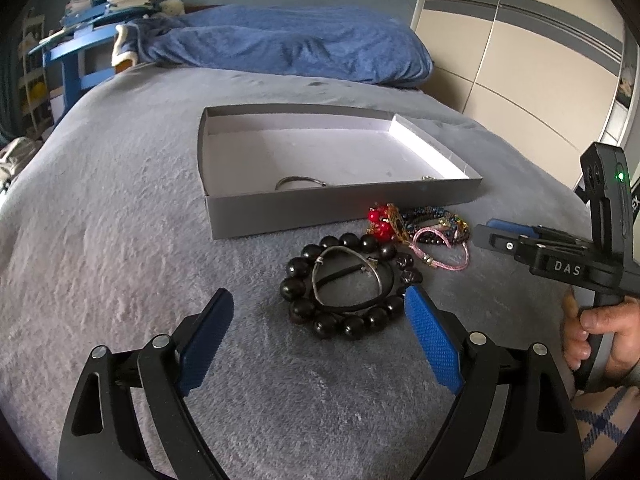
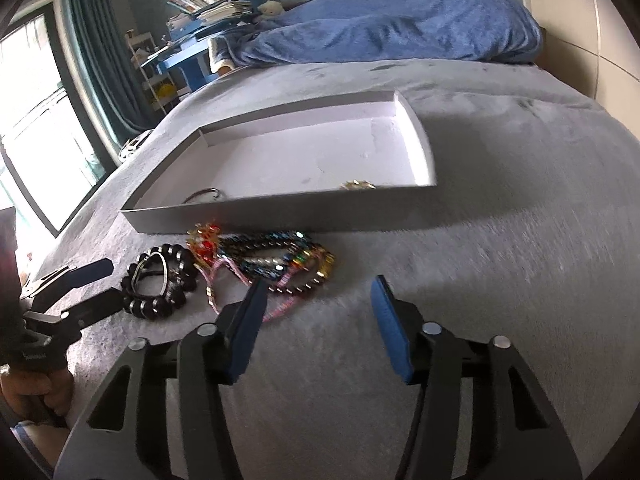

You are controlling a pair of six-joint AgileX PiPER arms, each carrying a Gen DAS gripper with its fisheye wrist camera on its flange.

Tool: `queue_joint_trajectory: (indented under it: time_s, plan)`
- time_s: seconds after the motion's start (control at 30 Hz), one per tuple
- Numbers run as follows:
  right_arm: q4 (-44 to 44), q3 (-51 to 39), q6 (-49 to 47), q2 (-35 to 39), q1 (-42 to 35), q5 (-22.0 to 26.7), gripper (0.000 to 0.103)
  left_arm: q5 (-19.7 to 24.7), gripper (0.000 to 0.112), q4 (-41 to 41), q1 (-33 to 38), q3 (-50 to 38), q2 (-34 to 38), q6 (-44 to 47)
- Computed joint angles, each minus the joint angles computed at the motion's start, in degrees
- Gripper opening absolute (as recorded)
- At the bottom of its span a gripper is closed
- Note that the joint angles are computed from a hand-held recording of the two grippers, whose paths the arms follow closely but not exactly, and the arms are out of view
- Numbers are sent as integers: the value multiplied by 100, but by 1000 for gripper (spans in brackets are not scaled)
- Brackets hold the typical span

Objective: Organize jewelry
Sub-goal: 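Withdraw both open grippers from the tray back over the jewelry pile, then grasp the pink cord bracelet with the right gripper while the left grasps the red beaded charm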

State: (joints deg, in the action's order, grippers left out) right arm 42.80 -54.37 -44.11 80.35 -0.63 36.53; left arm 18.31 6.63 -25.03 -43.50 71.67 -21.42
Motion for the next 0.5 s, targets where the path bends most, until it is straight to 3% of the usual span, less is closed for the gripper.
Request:
queue_joint_trajectory:
  time_s: [0.23, 0.33, 0.37, 0.4, 0.43, 0.47, 0.5]
  plan:
    - [-819, -147, 714, 150, 376, -164, 44, -21, 87, -248, 78, 28, -43, 247]
    - [-520, -296, 519, 375, 173, 136, 44, -16, 87, -167, 54, 24, -39, 164]
    - [-291, -323, 283, 430, 79, 267, 37, -11, 87, -153, 49, 23, -42, 152]
    - [-20, -379, 7, 521, -47, 475, 24, -9, 87, -125, 44, 23, -43, 126]
    - [116, -384, -99, 552, -128, 545, 21, -6, 87, -94, 37, 24, -44, 95]
    - [228, -390, -180, 572, -198, 619, 6, 1, 87, -65, 26, 19, -40, 65]
    - [405, -378, -309, 593, -314, 715, 4, 6, 87, -54, 21, 11, -32, 53]
